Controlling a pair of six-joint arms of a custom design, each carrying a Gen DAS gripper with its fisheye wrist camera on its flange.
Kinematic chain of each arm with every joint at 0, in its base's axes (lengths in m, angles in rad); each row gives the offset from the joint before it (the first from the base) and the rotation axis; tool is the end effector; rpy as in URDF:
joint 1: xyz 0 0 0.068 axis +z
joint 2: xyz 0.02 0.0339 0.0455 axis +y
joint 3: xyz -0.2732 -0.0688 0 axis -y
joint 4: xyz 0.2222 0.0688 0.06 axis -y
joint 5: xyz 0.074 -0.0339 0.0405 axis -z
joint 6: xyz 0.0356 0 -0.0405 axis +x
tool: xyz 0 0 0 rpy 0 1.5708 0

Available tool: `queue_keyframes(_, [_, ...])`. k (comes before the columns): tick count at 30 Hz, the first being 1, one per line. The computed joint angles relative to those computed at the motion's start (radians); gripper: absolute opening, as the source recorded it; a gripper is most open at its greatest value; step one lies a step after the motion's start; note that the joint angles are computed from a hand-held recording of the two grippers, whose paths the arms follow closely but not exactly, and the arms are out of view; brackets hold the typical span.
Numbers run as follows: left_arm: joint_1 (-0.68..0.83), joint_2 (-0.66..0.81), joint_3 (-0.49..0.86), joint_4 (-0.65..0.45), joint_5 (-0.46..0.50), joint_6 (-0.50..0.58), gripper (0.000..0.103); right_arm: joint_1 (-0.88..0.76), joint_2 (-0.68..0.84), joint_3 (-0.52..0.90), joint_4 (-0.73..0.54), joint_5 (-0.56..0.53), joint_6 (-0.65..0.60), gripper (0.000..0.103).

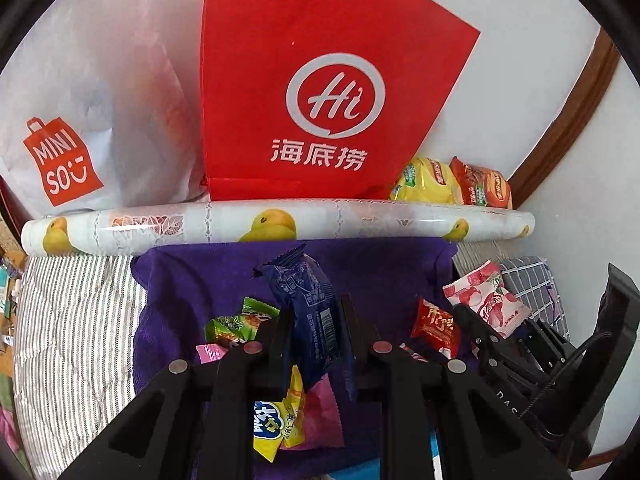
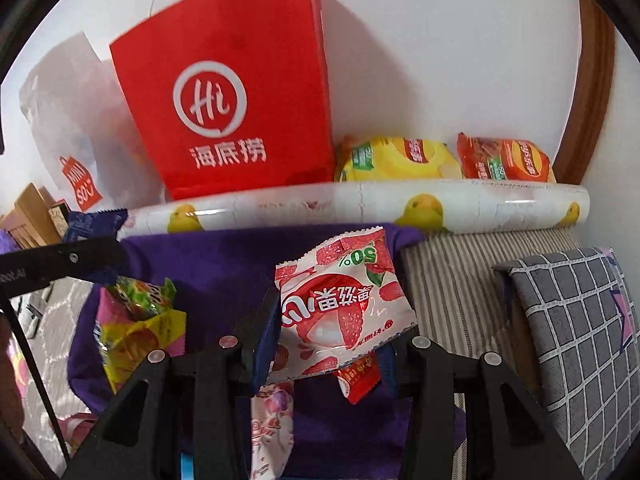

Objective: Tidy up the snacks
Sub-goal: 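Carry the strawberry packet and blue biscuit packet over the purple towel with both grippers, then open the right gripper to drop the strawberry packet onto the towel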

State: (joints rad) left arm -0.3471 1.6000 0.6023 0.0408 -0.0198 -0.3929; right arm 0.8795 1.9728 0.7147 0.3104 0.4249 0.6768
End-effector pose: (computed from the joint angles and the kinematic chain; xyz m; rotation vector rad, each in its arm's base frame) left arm 0.2466 -0.0885 0.1428 -0.0664 2.5484 -0.2687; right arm 0.2118 0.2329 0.0855 -0.0771 2.4098 0.1742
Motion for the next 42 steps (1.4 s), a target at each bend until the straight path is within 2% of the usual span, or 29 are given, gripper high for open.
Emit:
queue_keyframes(10, [-0.007,0.046,0.007,0.018,0.002,-0.003,0.019,-0.001,0.051,0.022,-0.009,-0.002,0.003,0.043])
queue_keyframes(24, [0.053,0.094,0.024,0.011,0.043,0.005,0.019,-0.035,0.096,0.055,-0.050,-0.116,-0.019,0.044])
queue_keyframes(26, [0.056,0.109,0.033,0.002,0.049,0.005,0.019,-0.042,0.098,0.059,-0.060,-0.137,-0.019,0.050])
queue_keyframes(28, [0.060,0.123,0.039,-0.002,0.061,0.003,0.019,-0.043,0.090,0.051,-0.054,-0.145,-0.019,0.069])
queue_keyframes(29, [0.059,0.133,0.044,-0.004,0.063,0.005,0.019,-0.041,0.082,0.037,-0.035,-0.139,-0.020,0.071])
queue_keyframes(42, [0.052,0.220,0.092,-0.041,0.090,-0.005,0.020,-0.037,-0.016,-0.051,0.051,-0.110,-0.003,0.072])
